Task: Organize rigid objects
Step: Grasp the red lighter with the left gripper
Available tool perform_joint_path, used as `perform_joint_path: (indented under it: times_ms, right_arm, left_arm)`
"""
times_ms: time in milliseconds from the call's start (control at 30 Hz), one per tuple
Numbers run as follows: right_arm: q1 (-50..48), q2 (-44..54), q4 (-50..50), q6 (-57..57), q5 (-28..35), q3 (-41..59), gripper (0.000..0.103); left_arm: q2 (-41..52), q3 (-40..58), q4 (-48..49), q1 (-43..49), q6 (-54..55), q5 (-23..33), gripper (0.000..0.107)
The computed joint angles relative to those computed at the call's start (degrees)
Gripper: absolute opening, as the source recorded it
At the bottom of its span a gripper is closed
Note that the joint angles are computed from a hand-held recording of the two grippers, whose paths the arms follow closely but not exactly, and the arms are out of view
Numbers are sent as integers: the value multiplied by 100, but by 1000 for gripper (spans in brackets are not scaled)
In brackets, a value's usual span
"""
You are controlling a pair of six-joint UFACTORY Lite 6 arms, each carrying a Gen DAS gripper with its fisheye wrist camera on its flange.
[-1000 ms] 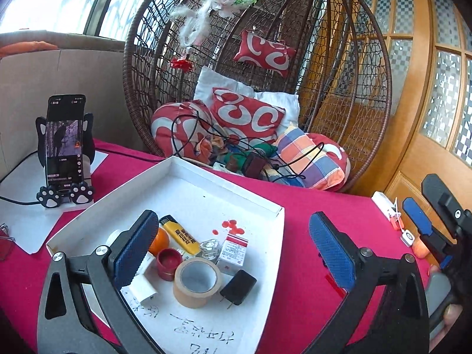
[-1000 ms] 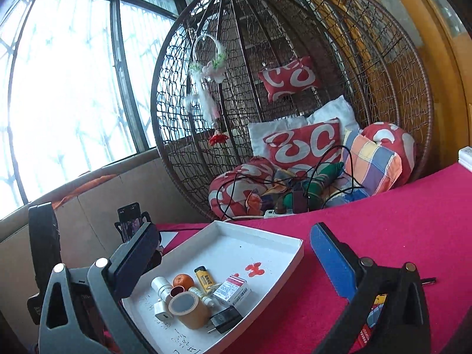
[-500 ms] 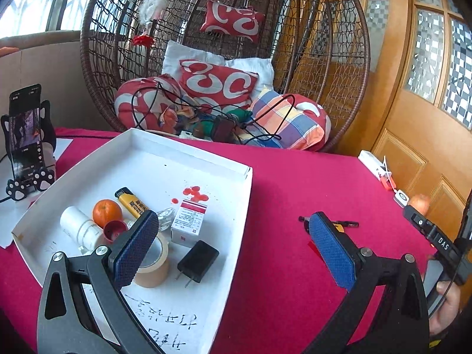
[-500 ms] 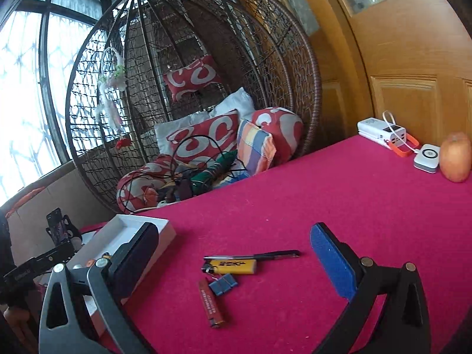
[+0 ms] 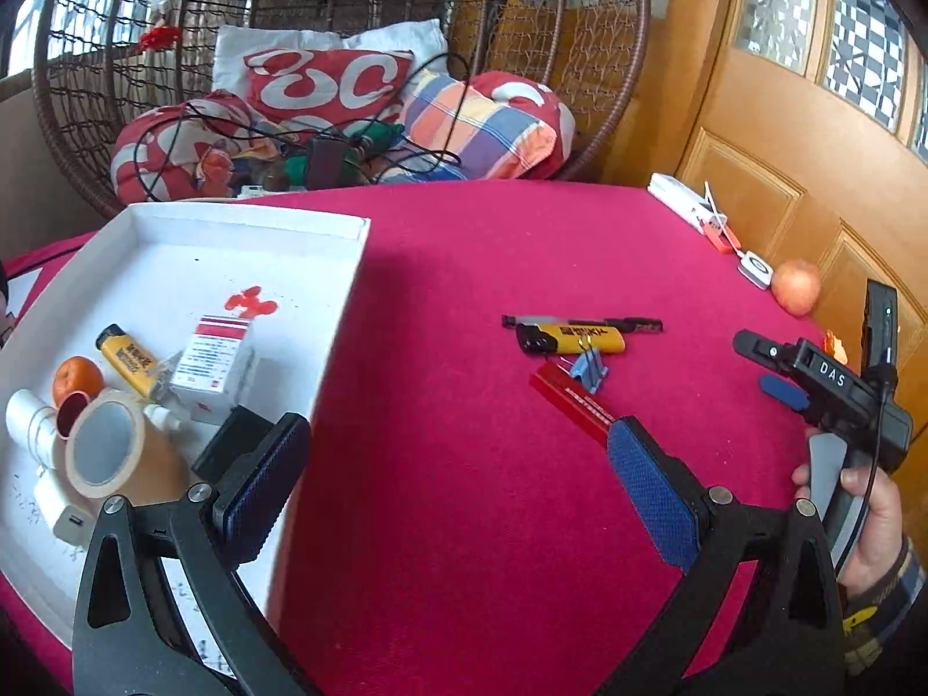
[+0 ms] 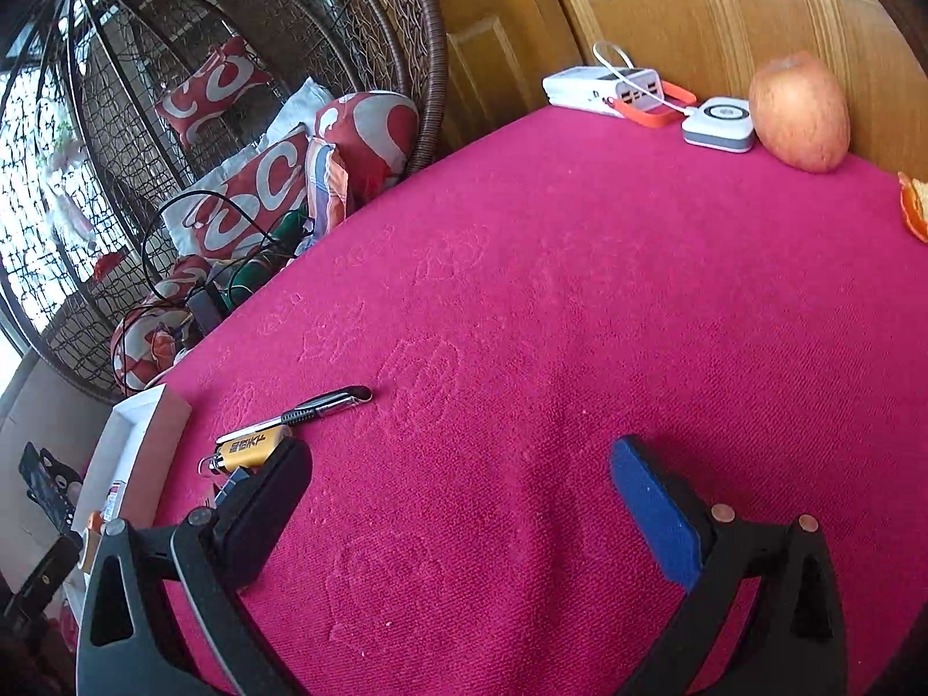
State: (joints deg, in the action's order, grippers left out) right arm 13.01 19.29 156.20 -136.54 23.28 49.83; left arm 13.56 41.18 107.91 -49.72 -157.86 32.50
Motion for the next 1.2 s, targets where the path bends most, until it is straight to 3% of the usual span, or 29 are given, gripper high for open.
perform_joint_path:
  times_ms: [67, 200, 300, 367, 433, 600, 700, 767, 933, 1000, 1033, 1067, 1200]
  right_arm:
    - [-48, 3, -185, 231, 109, -21, 103]
    - [-190, -1, -513, 593, 385, -109, 103]
    - [-291, 9, -702, 786, 566, -155, 103]
    - [-348, 15, -803, 891, 676, -185, 103]
    - [-417, 34, -909, 1000, 826, -213, 103]
    - [-496, 32, -1053, 1166, 987, -259, 103]
    - [-472, 26, -998, 1145, 988, -270, 103]
    - [-479, 35, -1009, 1157, 1002, -264, 103]
    - [-486, 38, -1010, 1149, 1003, -265, 103]
    - [-494, 39, -1021, 1156, 1007, -265, 103]
    - [-499, 37, -1029, 1159, 1009, -267, 103]
    - [-496, 40, -1028, 1158, 998, -261, 103]
    - [-363, 3, -1092, 1037, 733, -151, 103]
  left_arm:
    - [582, 626, 124, 137, 151, -449, 103]
    - [1798, 2163, -894, 202, 1455, -802, 103]
    - [2689, 3376, -2170, 258, 3018, -746, 103]
    - [3314, 4069, -2902, 241, 4061, -330, 103]
    - [3241, 4005, -3181, 320, 4227, -406, 103]
    - [2687, 3050, -2772, 343, 3528, -373, 101]
    - [2375, 2631, -2348, 430, 3060, -586, 80]
    - [2331, 2631, -2192, 462, 3026, -639, 60]
    - [2655, 3089, -2306, 391, 3474, -603, 58]
    - [2598, 2981, -1929, 351, 3176, -667, 43]
    - [2540, 2914, -1841, 340, 3127, -683, 27]
    - [2479, 2840, -1803, 325, 3116, -684, 18]
    - [1944, 2015, -904, 332, 1964, -772, 17]
